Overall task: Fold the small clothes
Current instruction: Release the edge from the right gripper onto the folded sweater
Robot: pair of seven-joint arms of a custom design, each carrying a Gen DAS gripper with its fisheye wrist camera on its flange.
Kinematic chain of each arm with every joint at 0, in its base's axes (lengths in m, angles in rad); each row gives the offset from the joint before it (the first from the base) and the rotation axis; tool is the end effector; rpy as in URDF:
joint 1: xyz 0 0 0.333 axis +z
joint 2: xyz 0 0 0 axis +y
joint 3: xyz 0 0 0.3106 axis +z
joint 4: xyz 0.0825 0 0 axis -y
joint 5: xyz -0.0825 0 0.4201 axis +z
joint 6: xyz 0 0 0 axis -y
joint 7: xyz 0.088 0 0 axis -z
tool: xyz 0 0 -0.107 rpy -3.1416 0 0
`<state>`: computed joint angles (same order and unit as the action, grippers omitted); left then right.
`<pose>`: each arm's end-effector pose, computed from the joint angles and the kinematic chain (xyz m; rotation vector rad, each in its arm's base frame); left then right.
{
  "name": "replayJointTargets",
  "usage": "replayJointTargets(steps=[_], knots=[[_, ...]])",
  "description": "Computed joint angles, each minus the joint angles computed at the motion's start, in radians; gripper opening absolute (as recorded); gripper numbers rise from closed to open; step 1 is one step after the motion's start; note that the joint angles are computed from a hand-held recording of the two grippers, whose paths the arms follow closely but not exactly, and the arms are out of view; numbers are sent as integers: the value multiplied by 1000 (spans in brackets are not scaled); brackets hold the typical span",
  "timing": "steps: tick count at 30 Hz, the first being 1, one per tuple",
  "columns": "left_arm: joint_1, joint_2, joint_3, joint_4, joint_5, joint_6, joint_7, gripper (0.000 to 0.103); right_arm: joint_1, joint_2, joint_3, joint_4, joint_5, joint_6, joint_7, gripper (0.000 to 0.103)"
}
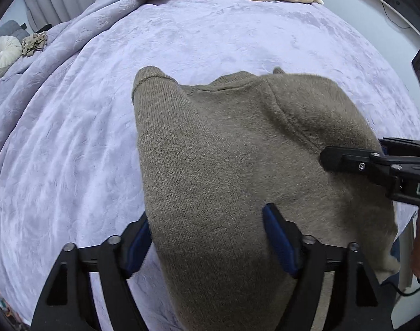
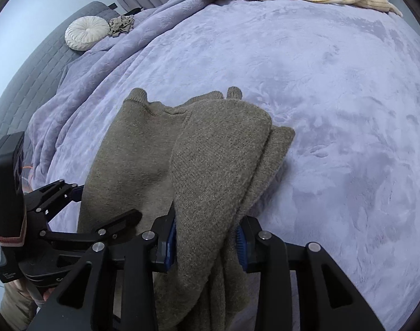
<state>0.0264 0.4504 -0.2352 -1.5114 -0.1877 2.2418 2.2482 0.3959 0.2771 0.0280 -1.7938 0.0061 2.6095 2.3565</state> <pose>0.7306 -0.1338 0.4230 -1.1853 2.7346 -0.5625 0.6414 0.2876 0.4335 -1.4737 2.1508 -0.1140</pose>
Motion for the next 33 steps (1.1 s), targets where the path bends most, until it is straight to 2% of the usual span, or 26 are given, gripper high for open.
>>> replayJointTargets(steps=[2,3,4,6,8,10,12,15,18,21,23,28,31,33], knots=[[-4,4,9,-6,11,27,-20,100,-15,1,6,-23,36,24,-14,56],[-2,8,11,-8,13,37,-24,102,-22,-2,8,-39,55,41,-21,63],[0,23,8,24,12,13,-28,102,-31,-7,15,-56,82,65,-34,66],[9,26,5,33,6,-3,-27,102,-36,-17,18,-75,110,83,-47,67],[9,10,7,18,13,11,-30,102,-8,-35,-11,-78,42,59,14,67],[16,-18,5,-11,2,45,-26,102,36,-71,-49,-81,-115,22,128,68],[24,-44,1,-36,-16,65,-16,102,51,-107,-50,-88,-247,23,175,68],[21,-62,10,-62,-12,99,-20,102,39,-112,-16,-63,-318,47,117,68],[1,-53,27,-66,36,120,-53,102,9,-63,30,-20,-217,104,-77,69],[6,-33,24,-48,40,101,-60,102,-19,15,53,40,-65,81,-228,69],[13,-37,17,-59,35,109,-47,102,-7,63,18,79,-59,31,-221,68],[7,0,15,-19,44,75,-62,103,-57,90,32,52,90,117,-323,68],[19,35,6,53,11,1,-80,103,-35,90,6,66,77,86,-340,68],[19,44,7,78,3,15,-95,103,2,69,-24,63,22,58,-294,68]])
